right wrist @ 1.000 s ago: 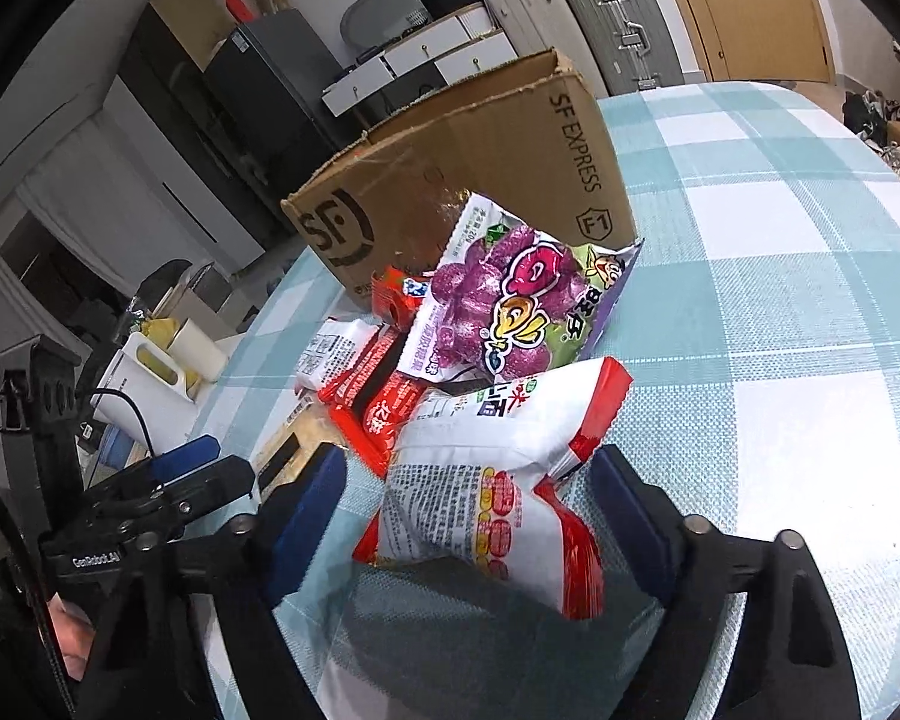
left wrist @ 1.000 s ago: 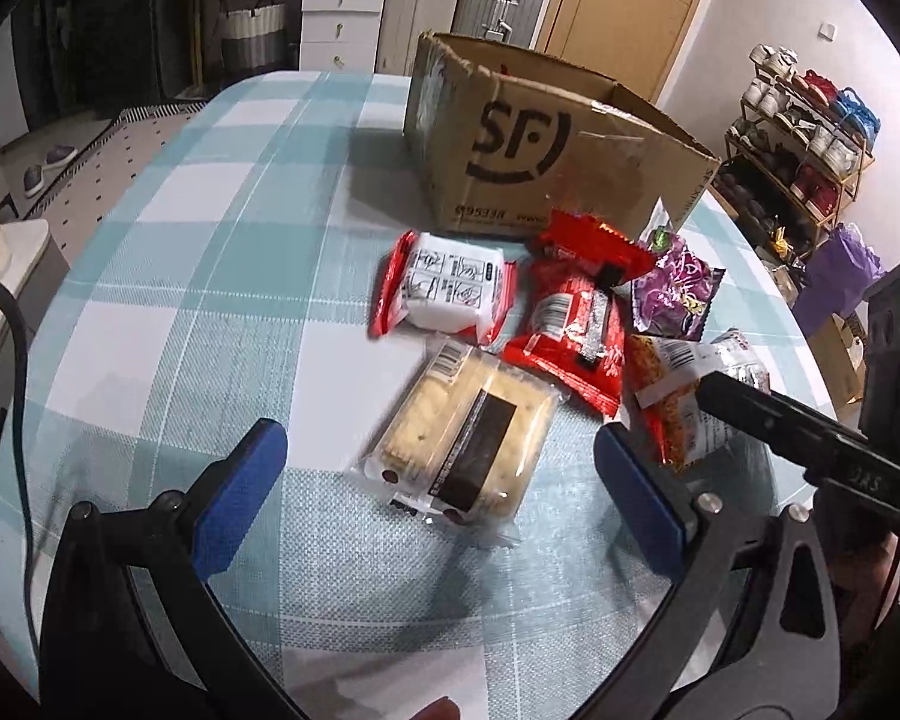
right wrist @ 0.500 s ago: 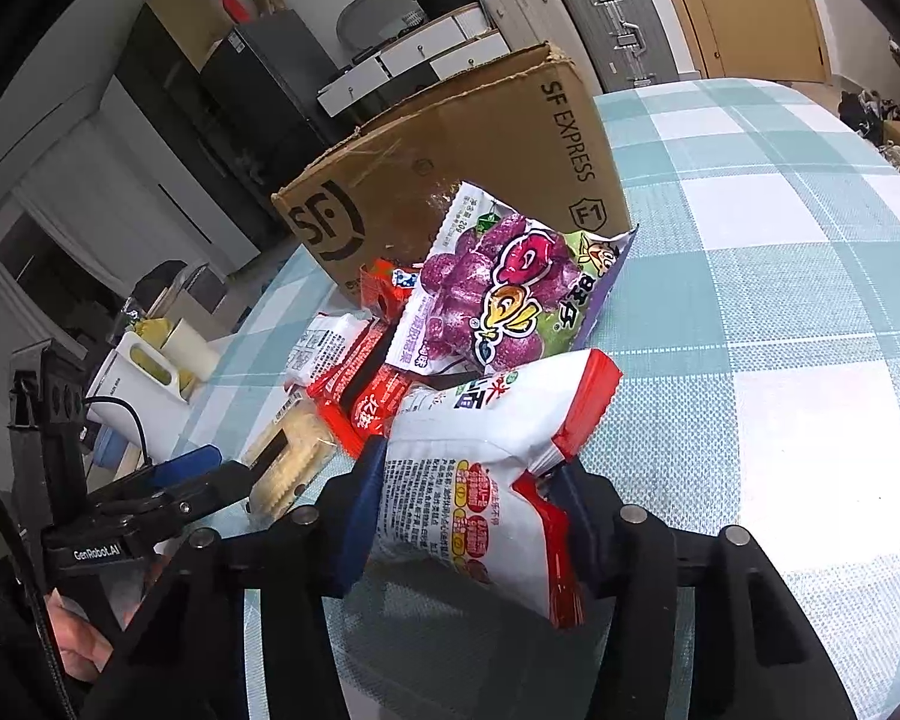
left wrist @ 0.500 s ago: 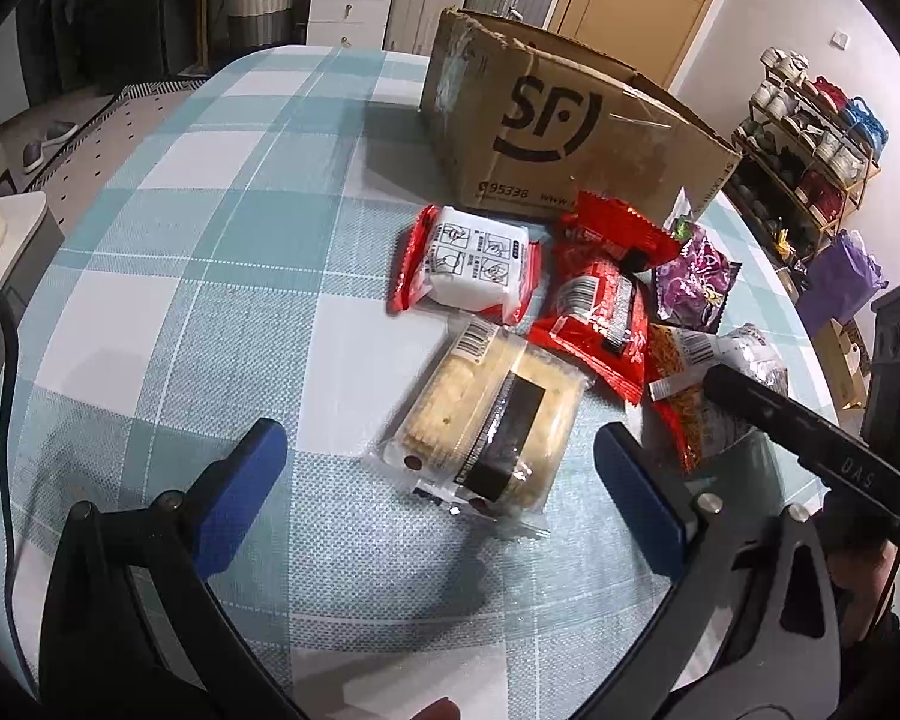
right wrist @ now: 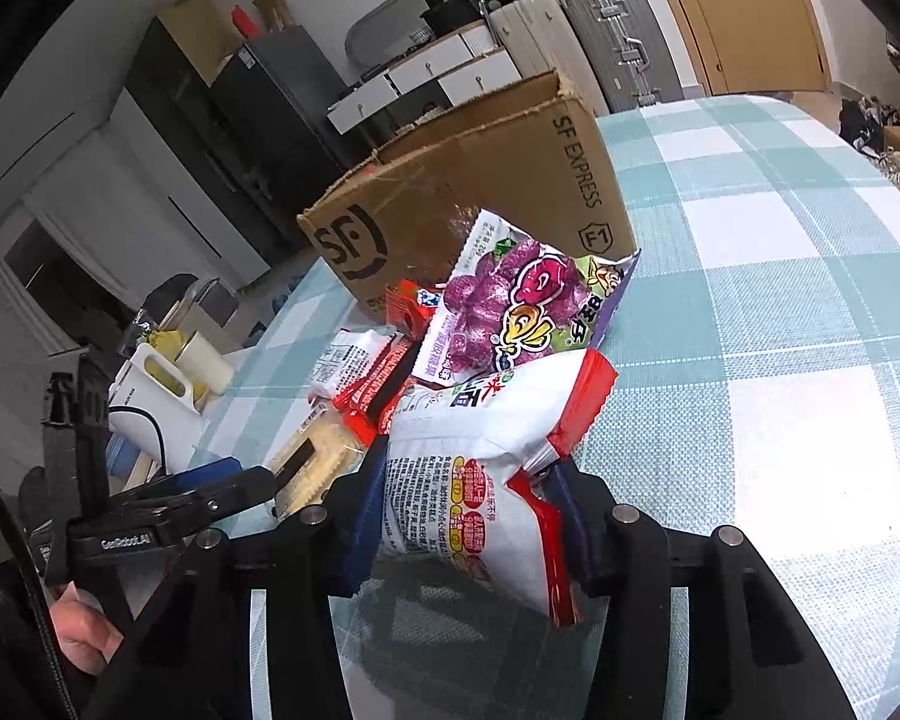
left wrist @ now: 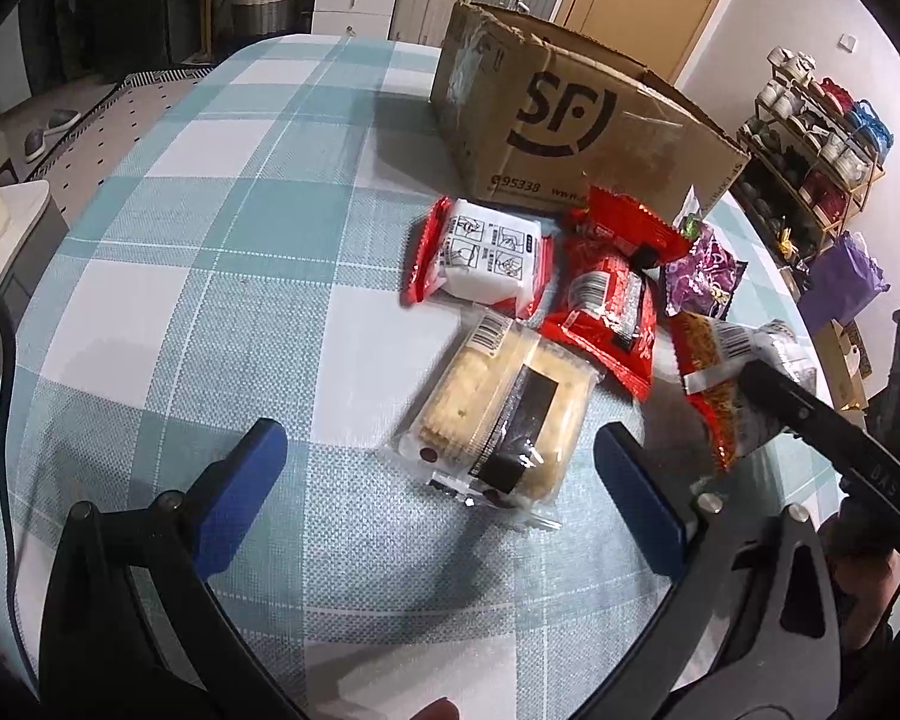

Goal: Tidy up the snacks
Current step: 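Grasp the clear cracker pack with the left tool while the right tool holds the white bag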

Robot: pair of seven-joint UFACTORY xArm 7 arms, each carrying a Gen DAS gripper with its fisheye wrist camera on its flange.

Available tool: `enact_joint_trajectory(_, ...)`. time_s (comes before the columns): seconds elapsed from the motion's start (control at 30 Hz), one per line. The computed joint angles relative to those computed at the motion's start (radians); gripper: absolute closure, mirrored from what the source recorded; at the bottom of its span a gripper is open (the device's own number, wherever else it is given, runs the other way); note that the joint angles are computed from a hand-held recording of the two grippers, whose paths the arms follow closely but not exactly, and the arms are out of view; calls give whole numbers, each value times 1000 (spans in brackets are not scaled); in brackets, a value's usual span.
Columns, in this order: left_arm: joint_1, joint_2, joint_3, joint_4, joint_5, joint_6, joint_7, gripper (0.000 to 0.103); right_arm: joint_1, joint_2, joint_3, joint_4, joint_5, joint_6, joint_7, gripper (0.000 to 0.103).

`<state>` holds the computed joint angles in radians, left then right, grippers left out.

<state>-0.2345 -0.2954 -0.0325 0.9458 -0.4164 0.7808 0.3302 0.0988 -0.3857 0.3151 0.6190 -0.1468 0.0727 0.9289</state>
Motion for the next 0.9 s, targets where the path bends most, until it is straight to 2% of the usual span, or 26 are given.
enact_joint_trajectory(0.07, -1, 6, -1, 6, 2, 10, 0, 1, 35, -6, -29, -11, 14, -9, -23, 54)
enact_joint_trajectory(0.17, 2, 19, -7, 17, 19, 21, -6, 1, 19, -30, -7, -16, 1, 21, -26, 54)
enact_joint_trajectory(0.43, 8, 91, -27, 90, 65, 77, -7, 1, 18, -95, 8, -62, 4, 0, -41, 54)
enact_joint_trajectory(0.53, 5, 112, -35, 111, 73, 86, 3, 1, 35, -111, -8, -84, 23, -17, -49, 54)
enact_joint_trajectory(0.7, 1, 137, -49, 130, 97, 77, 24, 1, 65, -149, -45, -126, 62, -34, -73, 54)
enact_joint_trajectory(0.9, -5, 169, -63, 159, 132, 77, 40, 1, 48, -211, -38, -170, 87, -34, -73, 54)
